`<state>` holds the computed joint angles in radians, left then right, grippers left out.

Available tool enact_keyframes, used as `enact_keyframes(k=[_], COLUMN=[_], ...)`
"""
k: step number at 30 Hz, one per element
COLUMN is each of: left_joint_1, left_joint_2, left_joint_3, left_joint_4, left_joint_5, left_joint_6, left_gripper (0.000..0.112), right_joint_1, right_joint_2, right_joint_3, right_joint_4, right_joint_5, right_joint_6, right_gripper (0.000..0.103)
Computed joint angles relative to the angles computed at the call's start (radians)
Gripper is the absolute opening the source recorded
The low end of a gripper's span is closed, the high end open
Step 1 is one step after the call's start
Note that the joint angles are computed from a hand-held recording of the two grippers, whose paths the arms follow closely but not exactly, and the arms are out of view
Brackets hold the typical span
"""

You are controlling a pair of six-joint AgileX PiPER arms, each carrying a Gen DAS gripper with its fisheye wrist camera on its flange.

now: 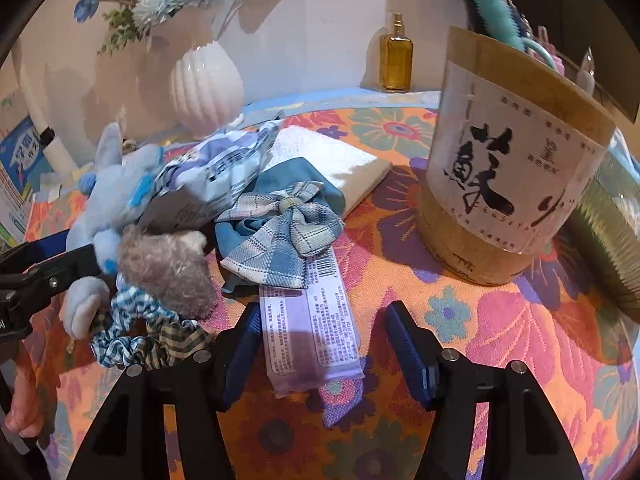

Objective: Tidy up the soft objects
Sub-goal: 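Grasp the grey plush bunny with the left tool while the right tool grasps the lavender packet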

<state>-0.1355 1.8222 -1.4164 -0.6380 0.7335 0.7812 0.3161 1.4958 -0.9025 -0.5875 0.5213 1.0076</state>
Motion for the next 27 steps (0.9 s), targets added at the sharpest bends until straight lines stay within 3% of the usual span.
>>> enact_keyframes(k=[2,3,6,9,14,17,21,24,27], left_joint_1=[-0.012,-0.017,-0.007,0.048,0.132,0.212,0.169,0.122,0.087], left_joint_2=[-0.023,-0.030,-0.089,-0.168,-0.323,-0.395,-0.464,-0.457,-0.469], left_joint_3=[0.031,0.039,0.104,0.169,0.296,0.375,0.472,0.504,0.527], left_joint_4=[0.016,0.022,-0.008,-0.092,-0.113,-0.167,-0.004,0.115,0.191], left_joint_5=[-0.040,-0.053,-0.081,-0.041,-0.020,0.013,-0.099,-0.124,-0.126], left_joint_6=[-0.017,-0.027,-0.017,0.039,0.021,0.022,-0.142,-0.297,-0.395], left_gripper=[0.062,0.061,0.060,0.060,0.060,0.060,0.060,0.061,0.065], right_joint_1=[-0.007,-0.010,-0.029,-0.052,-0.090,-0.082,-0.063,-0.002,0.015], right_joint_2=[-0.014,-0.022,-0.037,-0.075,-0.215,-0.315,-0.392,-0.421,-0.436], right_joint_3=[0.014,0.023,0.038,0.076,0.191,0.253,0.302,0.330,0.347], right_joint_4=[0.003,0.005,0.035,0.077,0.273,0.375,0.437,0.282,0.261], right_joint_5=[-0.024,-0.033,-0.066,-0.119,-0.219,-0.196,-0.129,-0.095,-0.066], right_joint_6=[0.000,0.002,-0.023,-0.060,-0.255,-0.373,-0.471,-0.333,-0.340], right_gripper=[0.045,0.044,0.042,0.042,0.040,0.039,0.039,0.040,0.040])
